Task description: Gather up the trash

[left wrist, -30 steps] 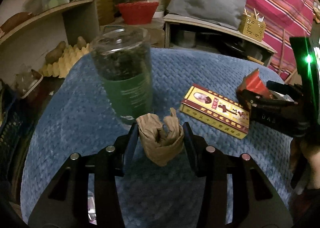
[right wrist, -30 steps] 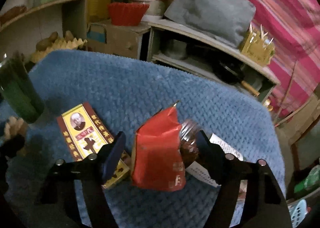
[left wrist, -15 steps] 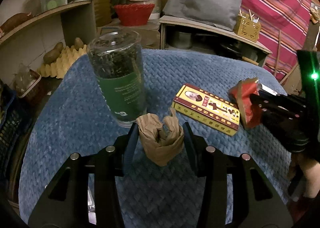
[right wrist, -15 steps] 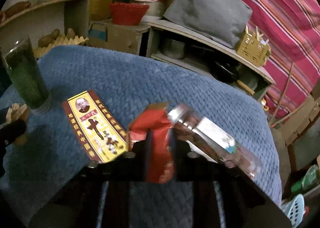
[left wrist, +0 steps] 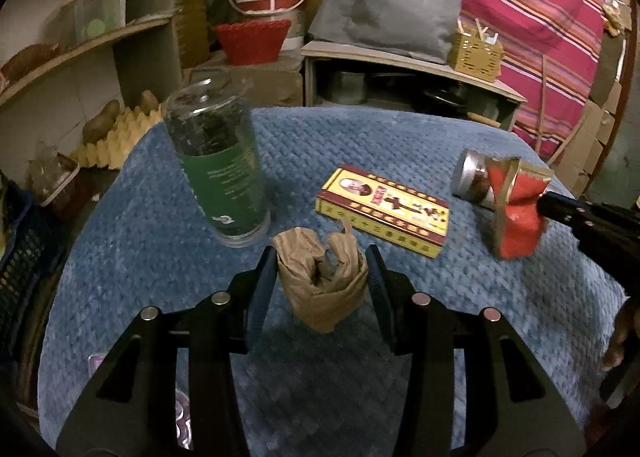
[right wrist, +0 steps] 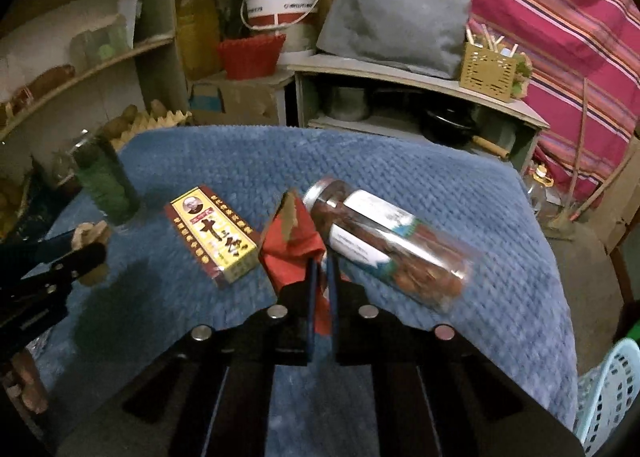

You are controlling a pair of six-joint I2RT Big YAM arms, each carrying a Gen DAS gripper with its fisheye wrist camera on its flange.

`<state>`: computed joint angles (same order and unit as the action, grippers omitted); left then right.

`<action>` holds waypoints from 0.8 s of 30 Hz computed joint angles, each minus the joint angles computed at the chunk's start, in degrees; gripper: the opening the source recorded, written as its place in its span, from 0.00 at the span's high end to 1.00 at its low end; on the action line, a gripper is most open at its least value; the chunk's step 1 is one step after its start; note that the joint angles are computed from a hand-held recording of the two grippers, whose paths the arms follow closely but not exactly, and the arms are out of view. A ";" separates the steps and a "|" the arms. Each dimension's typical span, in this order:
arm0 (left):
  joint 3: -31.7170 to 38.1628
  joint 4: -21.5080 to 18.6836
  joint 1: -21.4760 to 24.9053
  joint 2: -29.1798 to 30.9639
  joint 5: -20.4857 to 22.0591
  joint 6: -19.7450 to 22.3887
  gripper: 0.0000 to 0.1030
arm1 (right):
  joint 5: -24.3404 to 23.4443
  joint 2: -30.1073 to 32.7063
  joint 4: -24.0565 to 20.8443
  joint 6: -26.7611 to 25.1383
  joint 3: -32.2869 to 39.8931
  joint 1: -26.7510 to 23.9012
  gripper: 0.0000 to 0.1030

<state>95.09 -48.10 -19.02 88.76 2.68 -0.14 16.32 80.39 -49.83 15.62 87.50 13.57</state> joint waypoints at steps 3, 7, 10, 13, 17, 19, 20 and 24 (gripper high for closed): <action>-0.58 0.62 -1.02 -0.71 -0.41 -0.57 0.57 | -0.17 -3.49 0.32 0.56 -3.00 -0.36 0.94; -0.77 -0.62 -3.19 -1.32 1.25 -3.16 0.57 | -0.63 -8.36 0.25 0.56 -6.87 -1.64 0.97; -2.45 -0.38 -5.64 -2.79 -0.70 -2.58 0.57 | -1.68 -11.87 0.12 0.48 -9.57 -3.32 0.97; -4.27 -0.12 -7.56 -4.61 -1.95 -2.55 0.57 | -4.39 -13.80 -1.21 0.21 -11.11 -5.51 0.96; -6.16 -0.20 -7.40 -6.34 -2.60 -2.45 0.57 | -6.21 -13.53 -2.88 -2.54 -10.78 -5.61 0.95; -6.59 -0.56 -6.57 -6.69 -2.14 -2.69 0.57 | -6.60 -12.24 -3.82 -3.54 -9.74 -4.64 0.92; -7.06 -0.59 -5.84 -7.05 -2.08 -2.63 0.57 | -6.79 -11.80 -4.17 -3.71 -9.42 -4.12 0.87; -8.53 -0.41 -3.43 -8.25 -2.09 -1.67 0.57 | -5.58 -10.09 -2.85 -3.84 -8.81 -0.95 0.30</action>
<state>86.55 -48.51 -22.44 80.51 0.59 -1.82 10.74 70.29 -52.68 11.78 78.69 12.62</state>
